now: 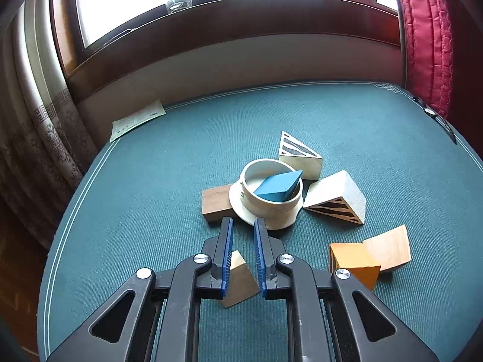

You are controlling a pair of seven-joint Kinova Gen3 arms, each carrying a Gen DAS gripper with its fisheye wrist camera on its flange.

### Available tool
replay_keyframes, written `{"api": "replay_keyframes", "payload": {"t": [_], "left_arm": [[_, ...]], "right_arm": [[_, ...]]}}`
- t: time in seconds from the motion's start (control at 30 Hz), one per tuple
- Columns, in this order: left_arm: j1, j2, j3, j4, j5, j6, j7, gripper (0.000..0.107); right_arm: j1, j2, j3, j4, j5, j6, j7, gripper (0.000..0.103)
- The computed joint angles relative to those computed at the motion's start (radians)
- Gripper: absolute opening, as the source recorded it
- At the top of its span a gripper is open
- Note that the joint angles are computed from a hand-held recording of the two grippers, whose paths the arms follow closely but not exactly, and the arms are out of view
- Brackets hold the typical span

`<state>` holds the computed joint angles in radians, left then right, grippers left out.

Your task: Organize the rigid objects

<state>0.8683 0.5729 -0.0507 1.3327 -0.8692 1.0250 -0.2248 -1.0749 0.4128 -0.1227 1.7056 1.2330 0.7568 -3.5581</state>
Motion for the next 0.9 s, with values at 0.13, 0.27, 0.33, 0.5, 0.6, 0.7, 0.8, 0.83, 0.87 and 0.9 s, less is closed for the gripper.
{"api": "replay_keyframes", "payload": {"t": [0.13,0.27,0.33,0.5,0.6,0.7,0.8,0.83,0.87,0.9], "left_arm": [[-0.047,-0.016,0.021,0.02,0.055,-0.072,-0.015,0.028],[-0.041,-0.025,-0.001,0.032,0.053,-0.114,0.0,0.061],[-0.029,-0.017,-0.012,0.022,0.028,-0.108,-0.002,0.064],[-0.057,0.017,0.001,-0.036,0.049,-0.084,-0.102,0.064],[-0.081,0.022,0.005,-0.05,0.09,-0.107,-0.146,0.064],[-0.08,0.027,-0.011,-0.058,0.103,-0.121,-0.164,0.06],[-0.064,0.032,-0.03,-0.063,0.096,-0.121,-0.163,0.059],[-0.048,0.032,-0.043,-0.059,0.081,-0.117,-0.147,0.059],[-0.026,0.034,-0.059,-0.057,0.056,-0.105,-0.127,0.059],[0.003,0.042,-0.076,-0.06,0.021,-0.079,-0.108,0.059]], "right_arm": [[-0.001,-0.006,-0.002,0.006,0.005,-0.002,-0.007,0.084],[-0.006,-0.008,-0.006,0.006,0.022,0.004,-0.01,0.084],[-0.007,-0.006,-0.009,0.002,0.034,-0.002,-0.008,0.084],[0.006,0.01,-0.013,-0.023,0.047,-0.057,0.029,0.084],[0.016,0.023,-0.008,-0.043,0.022,-0.102,0.066,0.084],[0.013,0.035,0.005,-0.06,-0.014,-0.128,0.105,0.084],[0.005,0.042,0.024,-0.066,-0.046,-0.148,0.134,0.084],[0.002,0.043,0.031,-0.068,-0.054,-0.154,0.141,0.084],[-0.002,0.044,0.038,-0.068,-0.06,-0.158,0.145,0.084],[-0.005,0.045,0.044,-0.069,-0.067,-0.162,0.149,0.084]]}}
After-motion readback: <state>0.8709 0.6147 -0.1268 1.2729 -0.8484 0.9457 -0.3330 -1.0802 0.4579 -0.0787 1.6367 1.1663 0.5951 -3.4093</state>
